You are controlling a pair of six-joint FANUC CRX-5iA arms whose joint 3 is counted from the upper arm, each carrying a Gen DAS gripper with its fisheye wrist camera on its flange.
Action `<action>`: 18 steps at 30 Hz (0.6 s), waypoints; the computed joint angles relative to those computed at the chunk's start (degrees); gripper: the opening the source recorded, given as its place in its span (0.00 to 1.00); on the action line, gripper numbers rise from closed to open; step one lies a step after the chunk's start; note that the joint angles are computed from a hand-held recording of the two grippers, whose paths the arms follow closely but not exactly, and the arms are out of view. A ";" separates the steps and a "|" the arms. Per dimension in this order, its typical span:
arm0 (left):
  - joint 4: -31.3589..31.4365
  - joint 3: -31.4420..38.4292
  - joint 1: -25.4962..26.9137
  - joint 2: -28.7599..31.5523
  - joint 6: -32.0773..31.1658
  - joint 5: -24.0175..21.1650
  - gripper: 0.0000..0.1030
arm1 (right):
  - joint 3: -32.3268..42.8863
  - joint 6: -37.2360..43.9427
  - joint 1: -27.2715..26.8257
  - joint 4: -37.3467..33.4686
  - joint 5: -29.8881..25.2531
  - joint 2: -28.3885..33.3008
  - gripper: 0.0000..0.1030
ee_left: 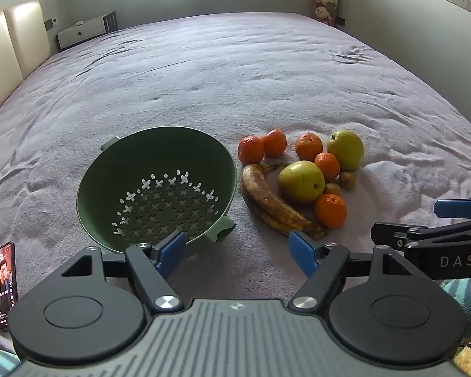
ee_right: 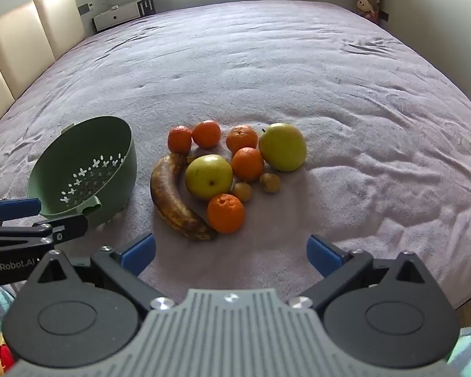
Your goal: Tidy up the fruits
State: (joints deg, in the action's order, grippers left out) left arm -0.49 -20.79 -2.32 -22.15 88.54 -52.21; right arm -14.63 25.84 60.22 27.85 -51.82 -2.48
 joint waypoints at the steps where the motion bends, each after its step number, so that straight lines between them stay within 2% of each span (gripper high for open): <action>1: -0.06 0.05 -0.04 0.04 0.04 -0.06 0.85 | -0.08 -0.13 -0.01 0.07 0.12 -0.04 0.96; 18: -0.36 0.23 -0.17 0.14 0.13 -0.32 0.85 | 1.09 0.02 -0.02 -0.87 -1.39 0.63 0.96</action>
State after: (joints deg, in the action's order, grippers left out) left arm -0.85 -20.56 -2.48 -22.01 88.67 -52.52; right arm -13.54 25.86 60.19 26.98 -53.21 -1.85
